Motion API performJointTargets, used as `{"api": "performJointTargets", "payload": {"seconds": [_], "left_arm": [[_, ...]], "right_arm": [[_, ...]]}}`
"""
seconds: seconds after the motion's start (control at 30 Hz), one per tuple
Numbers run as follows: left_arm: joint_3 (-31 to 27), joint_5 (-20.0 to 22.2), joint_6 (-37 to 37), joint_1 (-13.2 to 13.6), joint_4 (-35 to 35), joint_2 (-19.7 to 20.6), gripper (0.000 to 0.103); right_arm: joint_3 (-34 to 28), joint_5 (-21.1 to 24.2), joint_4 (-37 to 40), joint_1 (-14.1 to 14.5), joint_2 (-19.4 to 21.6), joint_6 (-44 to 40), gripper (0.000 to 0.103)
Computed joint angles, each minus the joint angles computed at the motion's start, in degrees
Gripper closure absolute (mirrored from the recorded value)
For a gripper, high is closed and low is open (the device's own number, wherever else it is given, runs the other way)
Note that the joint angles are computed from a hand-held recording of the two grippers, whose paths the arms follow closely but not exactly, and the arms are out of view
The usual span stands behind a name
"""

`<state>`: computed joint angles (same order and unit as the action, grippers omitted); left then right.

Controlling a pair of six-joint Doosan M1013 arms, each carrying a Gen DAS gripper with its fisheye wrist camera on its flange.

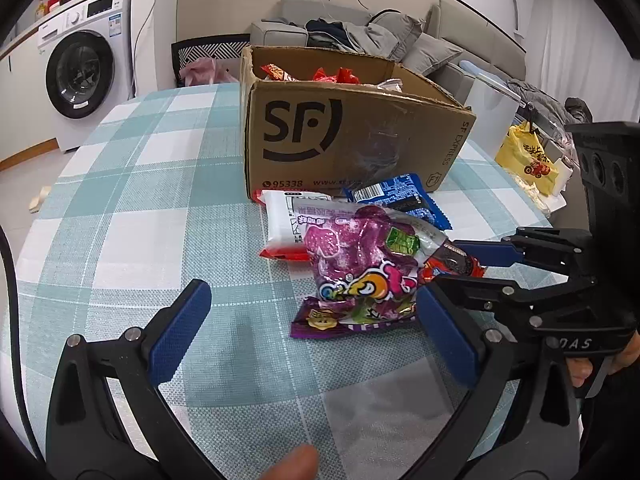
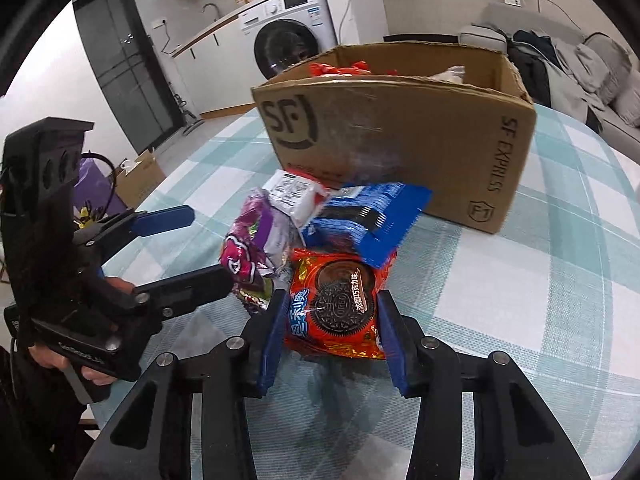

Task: Organize snacks
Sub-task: 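Grasp the purple candy bag with the left tool while the right lifts the cookie pack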

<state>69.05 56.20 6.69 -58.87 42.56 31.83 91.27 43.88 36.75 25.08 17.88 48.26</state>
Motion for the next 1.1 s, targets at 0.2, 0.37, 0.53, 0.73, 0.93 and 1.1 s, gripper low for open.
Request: {"api": "performJointTargets", "payload": {"seconds": [0.2,0.37,0.53,0.73,0.93,1.1], "left_arm": [[0.82,-1.73,-1.27,0.2,0.2,-0.33,0.001],[0.85,-2.1,-0.87,0.34,-0.63,-0.24,0.001],[-0.13,-1.99,1.71,0.5,-2.05,0.37,0.001],[-1.47,-2.19,4.34,1.01,-4.29,1.19,0.008],[-1.34,-4.37,6.25,1.79,-7.38,1.24,0.037],[-0.16,-5.19,4.45,1.35,-4.33,0.54,0.042]], "right_arm": [[0.59,0.34,1.44,0.05,-0.66,-3.57,0.059],[0.48,-0.02,1.41,-0.11,-0.95,-3.95,0.059],[0.76,-1.31,3.22,-0.97,-2.06,-4.75,0.066],[-0.51,0.57,-1.46,-1.12,-1.29,-1.18,0.066],[-1.44,5.0,-1.65,-1.32,-0.41,-2.5,0.057],[-1.3,5.63,-4.2,-0.33,-0.21,-3.16,0.054]]}}
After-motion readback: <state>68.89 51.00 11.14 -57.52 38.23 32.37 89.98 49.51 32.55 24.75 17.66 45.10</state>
